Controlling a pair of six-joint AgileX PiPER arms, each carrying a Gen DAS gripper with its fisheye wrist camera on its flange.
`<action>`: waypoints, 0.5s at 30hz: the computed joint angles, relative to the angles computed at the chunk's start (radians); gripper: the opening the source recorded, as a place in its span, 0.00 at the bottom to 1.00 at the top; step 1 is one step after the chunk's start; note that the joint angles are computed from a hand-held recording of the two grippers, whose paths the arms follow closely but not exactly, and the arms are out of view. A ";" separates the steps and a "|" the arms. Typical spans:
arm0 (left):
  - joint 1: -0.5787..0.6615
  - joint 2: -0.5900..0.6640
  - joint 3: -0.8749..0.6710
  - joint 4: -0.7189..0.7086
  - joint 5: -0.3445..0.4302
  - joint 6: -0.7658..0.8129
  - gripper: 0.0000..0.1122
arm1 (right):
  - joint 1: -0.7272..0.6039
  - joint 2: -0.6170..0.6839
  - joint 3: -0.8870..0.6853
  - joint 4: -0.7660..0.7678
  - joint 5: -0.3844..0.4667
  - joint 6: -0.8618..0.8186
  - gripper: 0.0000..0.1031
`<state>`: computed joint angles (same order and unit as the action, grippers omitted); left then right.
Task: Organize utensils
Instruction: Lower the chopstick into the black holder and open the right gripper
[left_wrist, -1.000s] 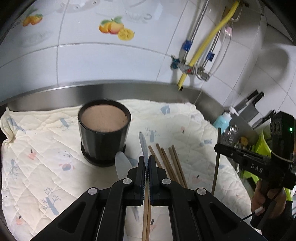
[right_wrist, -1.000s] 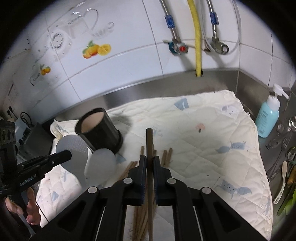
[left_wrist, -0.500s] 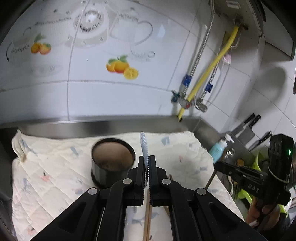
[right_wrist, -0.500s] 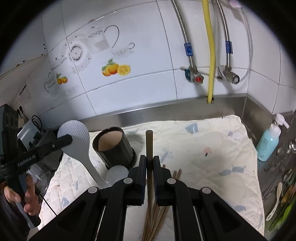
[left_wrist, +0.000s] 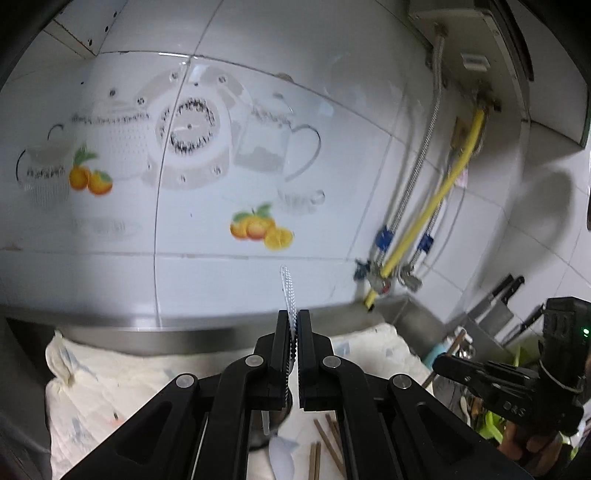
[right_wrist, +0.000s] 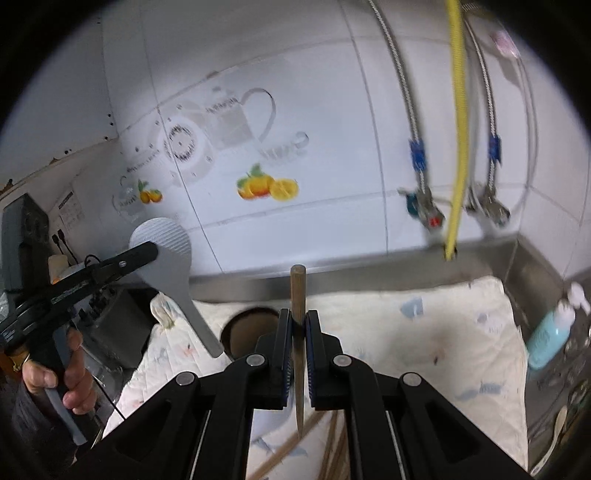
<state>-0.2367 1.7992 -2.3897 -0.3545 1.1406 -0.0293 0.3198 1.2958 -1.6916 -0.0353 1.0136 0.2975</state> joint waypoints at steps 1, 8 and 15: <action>0.011 0.033 -0.056 -0.009 0.014 0.000 0.02 | 0.004 0.019 -0.035 0.000 0.007 -0.002 0.09; 0.017 0.196 -0.216 0.017 0.038 0.020 0.02 | 0.050 0.144 -0.248 -0.067 0.044 -0.005 0.09; 0.037 0.178 -0.002 0.000 -0.033 0.069 0.02 | 0.045 0.265 -0.401 -0.044 0.039 -0.001 0.09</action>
<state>-0.1999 1.9775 -2.3917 -0.3543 1.1081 0.0394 0.3653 1.5609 -2.0929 -0.0793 1.0524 0.2967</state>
